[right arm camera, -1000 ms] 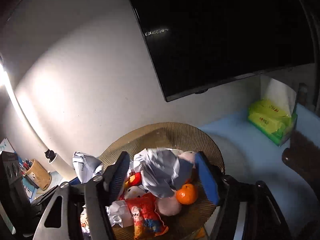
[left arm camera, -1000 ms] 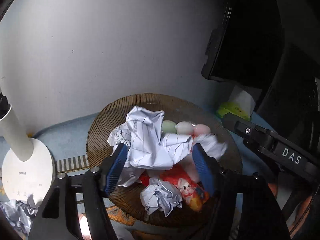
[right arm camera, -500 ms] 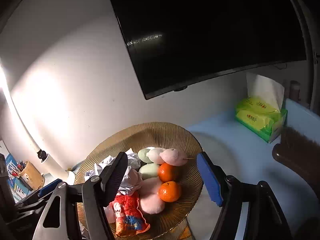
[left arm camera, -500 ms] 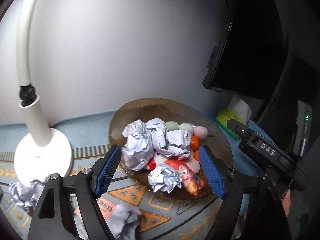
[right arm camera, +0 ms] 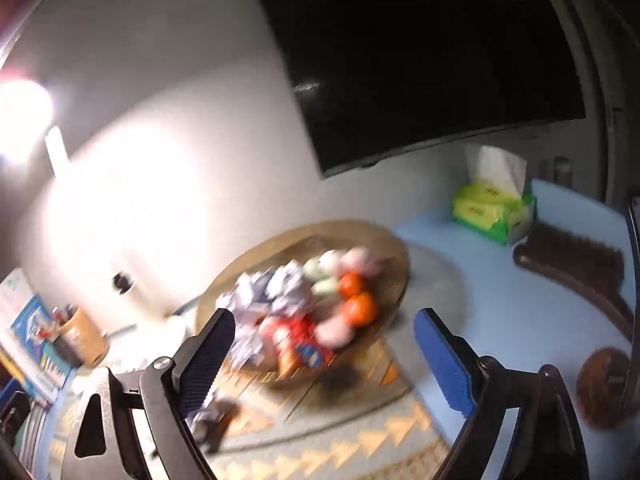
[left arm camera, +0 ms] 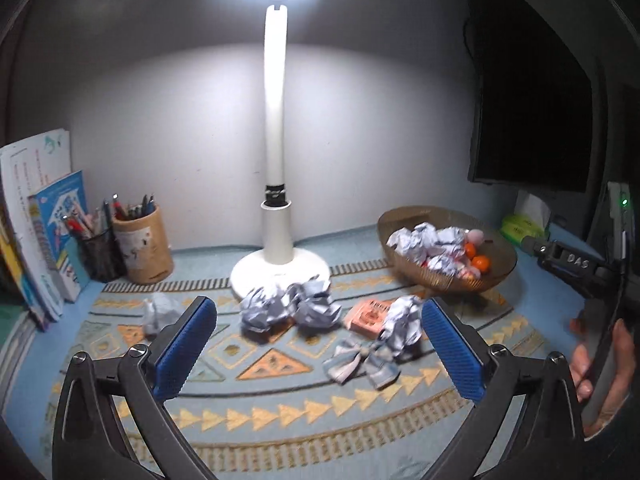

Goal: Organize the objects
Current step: 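Carry both paper balls over the bowl and open both tools to drop them, then move both open tools back toward the remaining paper balls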

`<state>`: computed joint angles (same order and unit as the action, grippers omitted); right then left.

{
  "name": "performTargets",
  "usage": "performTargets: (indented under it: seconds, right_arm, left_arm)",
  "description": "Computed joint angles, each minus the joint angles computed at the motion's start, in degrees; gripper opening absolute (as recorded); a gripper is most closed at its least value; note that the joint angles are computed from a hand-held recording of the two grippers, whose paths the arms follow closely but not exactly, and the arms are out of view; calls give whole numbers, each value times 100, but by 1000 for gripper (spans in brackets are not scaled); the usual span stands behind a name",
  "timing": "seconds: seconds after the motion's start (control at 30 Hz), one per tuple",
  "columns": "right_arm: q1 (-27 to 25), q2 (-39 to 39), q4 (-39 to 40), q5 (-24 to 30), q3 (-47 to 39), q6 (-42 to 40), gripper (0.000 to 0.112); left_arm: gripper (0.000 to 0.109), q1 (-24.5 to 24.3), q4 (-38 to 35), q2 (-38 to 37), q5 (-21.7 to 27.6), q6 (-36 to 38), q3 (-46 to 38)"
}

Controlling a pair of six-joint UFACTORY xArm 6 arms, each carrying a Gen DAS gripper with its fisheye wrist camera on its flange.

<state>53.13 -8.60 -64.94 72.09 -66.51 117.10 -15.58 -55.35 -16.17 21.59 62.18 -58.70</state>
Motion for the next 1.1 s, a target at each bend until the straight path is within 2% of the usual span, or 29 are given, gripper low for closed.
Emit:
performTargets:
  seconds: [0.07,0.17,0.27,0.33,0.4,0.53,0.83,0.87,0.9,0.97,1.0,1.03,1.1]
  right_arm:
    - [123,194,196,-242,-138,-68,91]
    - [255,716,578,-309,-529,-448,92]
    - [267,1121,814,-485,-767,-698,92]
    - [321,1284,765,-505,-808,-675,92]
    - [287,1391,876,-434,-933,-867,92]
    - [269,1396,897,-436,-934,-894,94]
    - [288,1631,1037,-166,-1242,-1220,94]
    - [285,1637,1042,-186,-1250,-1268,94]
    - [283,1654,1053,-203,-1277,-1335,94]
    - [218,1663,1158,-482,-1303,-1584,94]
    - [129,1633,1258,-833,-1267,-1757,94]
    - [32,1624,1369,-1181,-1265,-1990,94]
    - [-95,1781,1546,-1536,-1535,-2540,94]
  left_arm:
    - [102,240,257,25,13,-217,178]
    - [102,620,473,218,175,-575,269]
    - [102,641,1071,385,-321,-1057,494]
    - [102,561,1069,376,-638,-806,696]
    - [102,586,1290,413,-478,-897,696]
    - [102,673,1083,452,-219,-739,599]
    - [102,680,1079,428,-205,-756,618]
    - [102,714,1037,422,-108,-730,595]
    - [102,814,865,442,202,-580,484]
    - [102,1201,422,632,1286,-220,28]
    - [102,1335,516,786,1585,-373,-227]
    - [102,1434,618,956,1723,-570,-501]
    - [102,1611,639,1339,1979,-855,-1114]
